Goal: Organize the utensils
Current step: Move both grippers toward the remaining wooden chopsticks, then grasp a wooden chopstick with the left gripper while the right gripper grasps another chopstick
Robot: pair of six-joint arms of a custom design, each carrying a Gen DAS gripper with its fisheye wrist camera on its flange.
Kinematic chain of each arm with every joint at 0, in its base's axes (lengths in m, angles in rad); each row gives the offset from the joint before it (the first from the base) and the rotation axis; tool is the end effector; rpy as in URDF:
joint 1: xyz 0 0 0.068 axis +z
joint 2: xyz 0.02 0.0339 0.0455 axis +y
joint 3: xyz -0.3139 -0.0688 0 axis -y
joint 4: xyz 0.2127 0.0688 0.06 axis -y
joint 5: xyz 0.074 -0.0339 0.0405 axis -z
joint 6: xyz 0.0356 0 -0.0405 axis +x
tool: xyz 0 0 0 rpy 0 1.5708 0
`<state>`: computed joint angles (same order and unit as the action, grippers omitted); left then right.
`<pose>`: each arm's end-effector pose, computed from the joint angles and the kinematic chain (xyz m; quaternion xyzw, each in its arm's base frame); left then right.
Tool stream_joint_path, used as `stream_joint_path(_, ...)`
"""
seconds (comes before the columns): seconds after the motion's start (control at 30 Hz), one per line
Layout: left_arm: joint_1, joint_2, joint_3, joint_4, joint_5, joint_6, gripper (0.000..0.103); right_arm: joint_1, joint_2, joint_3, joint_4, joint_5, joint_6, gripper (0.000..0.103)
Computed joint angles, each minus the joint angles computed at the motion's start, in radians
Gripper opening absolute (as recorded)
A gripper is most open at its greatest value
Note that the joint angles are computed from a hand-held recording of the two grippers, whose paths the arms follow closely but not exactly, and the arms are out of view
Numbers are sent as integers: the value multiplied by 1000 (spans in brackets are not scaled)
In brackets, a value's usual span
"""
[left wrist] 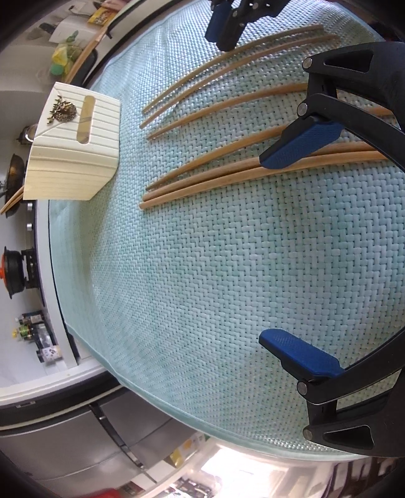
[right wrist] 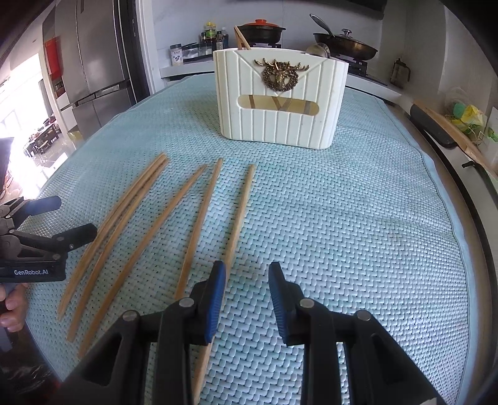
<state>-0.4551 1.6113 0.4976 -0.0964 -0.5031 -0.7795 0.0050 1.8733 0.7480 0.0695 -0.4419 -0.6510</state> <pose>0.2030 -0.0802 0.1643 -0.1979 0.9331 0.0991 0.2834 0.3115 0.0168 0.1547 -0.3568 0.8752 0.1221 0.3029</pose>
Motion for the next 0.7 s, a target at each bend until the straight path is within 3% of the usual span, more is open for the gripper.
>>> stream_joint_path(0.3,34,31,5,24,34,22,102,-2,2,-7,13,6,-6,29)
stream_joint_path(0.47,102,17,-30,90,100,47,102,6,11,-1,25,13,-7,29)
stream_joint_path(0.7,213,74,54,101,196,193,101,73,59,86,4,54,15,29)
